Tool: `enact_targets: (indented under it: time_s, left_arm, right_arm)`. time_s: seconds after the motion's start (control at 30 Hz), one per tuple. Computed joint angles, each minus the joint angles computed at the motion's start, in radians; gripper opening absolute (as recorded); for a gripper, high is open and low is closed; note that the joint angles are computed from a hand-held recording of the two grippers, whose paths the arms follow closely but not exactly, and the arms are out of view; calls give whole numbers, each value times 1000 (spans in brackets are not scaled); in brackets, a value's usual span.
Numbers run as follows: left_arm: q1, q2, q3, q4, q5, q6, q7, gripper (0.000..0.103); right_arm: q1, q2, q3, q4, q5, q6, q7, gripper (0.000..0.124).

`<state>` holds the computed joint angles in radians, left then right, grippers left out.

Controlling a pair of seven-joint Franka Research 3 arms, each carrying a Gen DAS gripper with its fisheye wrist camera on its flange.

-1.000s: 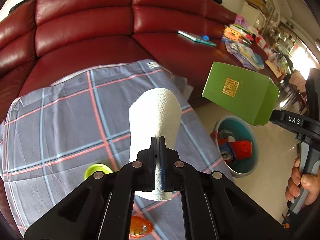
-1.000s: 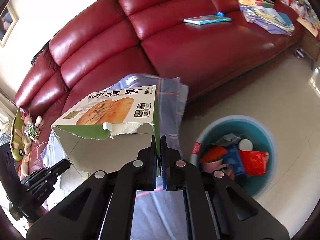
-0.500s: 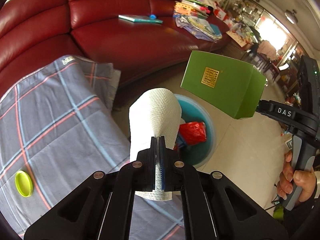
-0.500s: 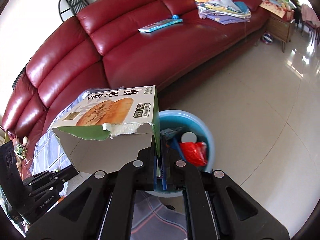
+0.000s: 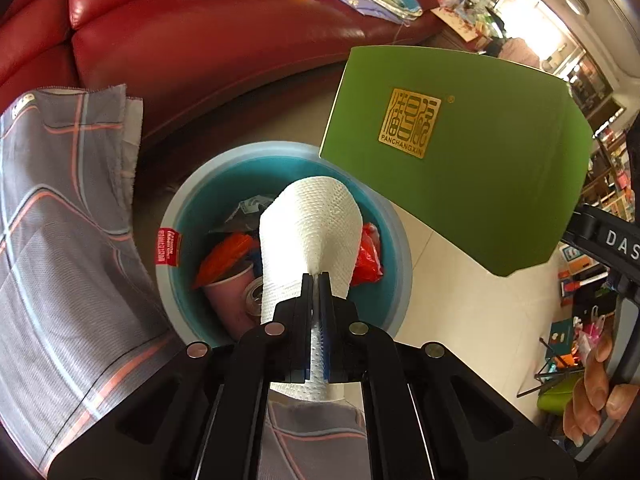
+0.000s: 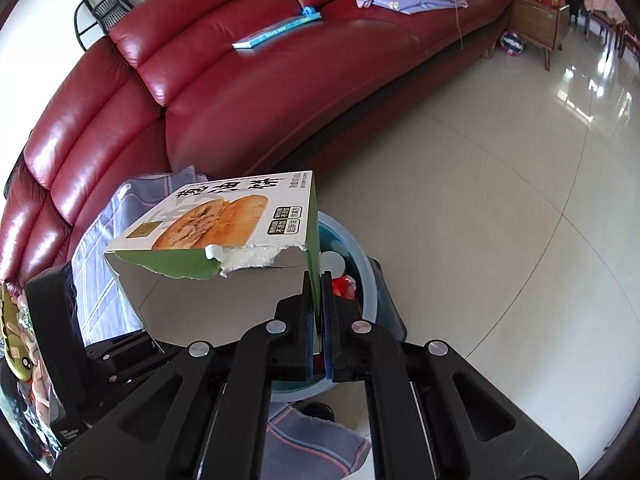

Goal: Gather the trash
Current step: 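Carry the paper towel and pancake box over the teal bin, then open both grippers to drop the towel and box into the bin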

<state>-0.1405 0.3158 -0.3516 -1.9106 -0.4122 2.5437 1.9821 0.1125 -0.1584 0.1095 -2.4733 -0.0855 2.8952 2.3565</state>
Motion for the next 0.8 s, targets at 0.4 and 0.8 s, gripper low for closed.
enact_targets:
  time_s: [0.4,0.8]
  left_arm:
    - [16,39,15,0,96,34,-98,65]
    - [67,-130,36,-158,-68,80,14,97]
  right_arm:
    - [53,109,-39,69,72,0,-76,4]
    - [130,191,-58,153,125,-47,-143,54]
